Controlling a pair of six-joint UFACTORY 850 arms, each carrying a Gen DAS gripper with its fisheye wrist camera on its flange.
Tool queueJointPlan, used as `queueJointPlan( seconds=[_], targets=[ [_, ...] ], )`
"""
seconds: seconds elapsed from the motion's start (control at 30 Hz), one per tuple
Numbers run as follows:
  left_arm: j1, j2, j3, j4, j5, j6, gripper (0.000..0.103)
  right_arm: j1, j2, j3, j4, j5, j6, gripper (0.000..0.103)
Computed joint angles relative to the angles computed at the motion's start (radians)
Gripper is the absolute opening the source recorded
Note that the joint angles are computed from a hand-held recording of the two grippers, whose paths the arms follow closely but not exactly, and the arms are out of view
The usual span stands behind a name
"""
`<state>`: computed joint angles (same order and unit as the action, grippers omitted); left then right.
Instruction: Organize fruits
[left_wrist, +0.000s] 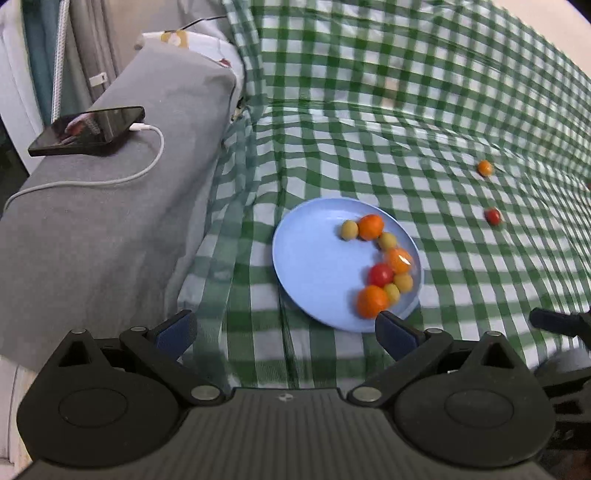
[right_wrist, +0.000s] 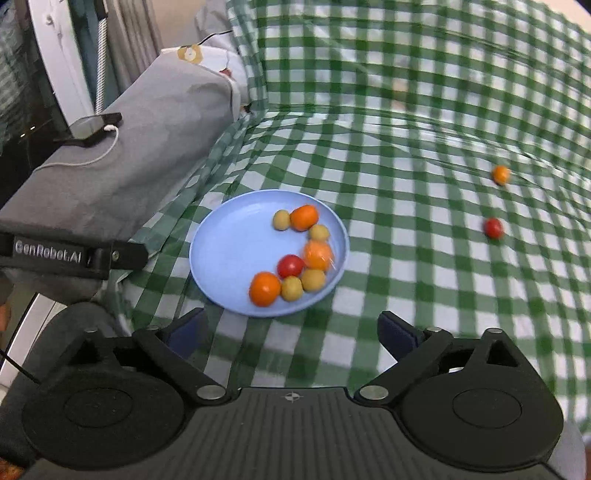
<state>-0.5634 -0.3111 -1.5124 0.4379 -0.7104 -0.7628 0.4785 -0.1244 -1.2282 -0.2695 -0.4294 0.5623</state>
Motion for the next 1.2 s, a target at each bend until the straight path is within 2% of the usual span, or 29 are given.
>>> queueJointPlan(
  seconds=[0.2, 0.3, 0.37, 0.43, 0.6, 0.9, 1.2],
  targets=[
    [-0.047, 0.106, 0.11, 0.064, 0.033, -0.093, 0.103, 0.067, 0.141, 0.108, -0.186, -0.062, 0.225, 0.099],
    [-0.065, 0.133, 0.129, 0.058, 0.033, -0.108, 0.103, 0.104, 0.21, 0.151, -0.376, -0.081, 0.395, 0.101],
    [-0.083, 0.167, 0.162, 0.108, 0.063, -0.161, 0.103, 0.132, 0.262, 0.191, -0.534, -0.094, 0.566, 0.102],
    [-0.096, 0.175, 0.163, 0.124, 0.053, -0.166, 0.103, 0.148, 0.28, 0.199, -0.589, -0.134, 0.632, 0.102],
    [-0.117, 0.204, 0.164, 0.152, 0.051, -0.176, 0.103, 0.19, 0.358, 0.253, -0.753, -0.135, 0.784, 0.102],
    [-0.165, 0.232, 0.167, 0.199, 0.029, -0.214, 0.103, 0.213, 0.422, 0.303, -0.817, -0.124, 0.836, 0.102],
    [-0.167, 0.213, 0.141, 0.194, 0.008, -0.202, 0.103, 0.197, 0.433, 0.32, -0.803, -0.094, 0.837, 0.102]
  ],
)
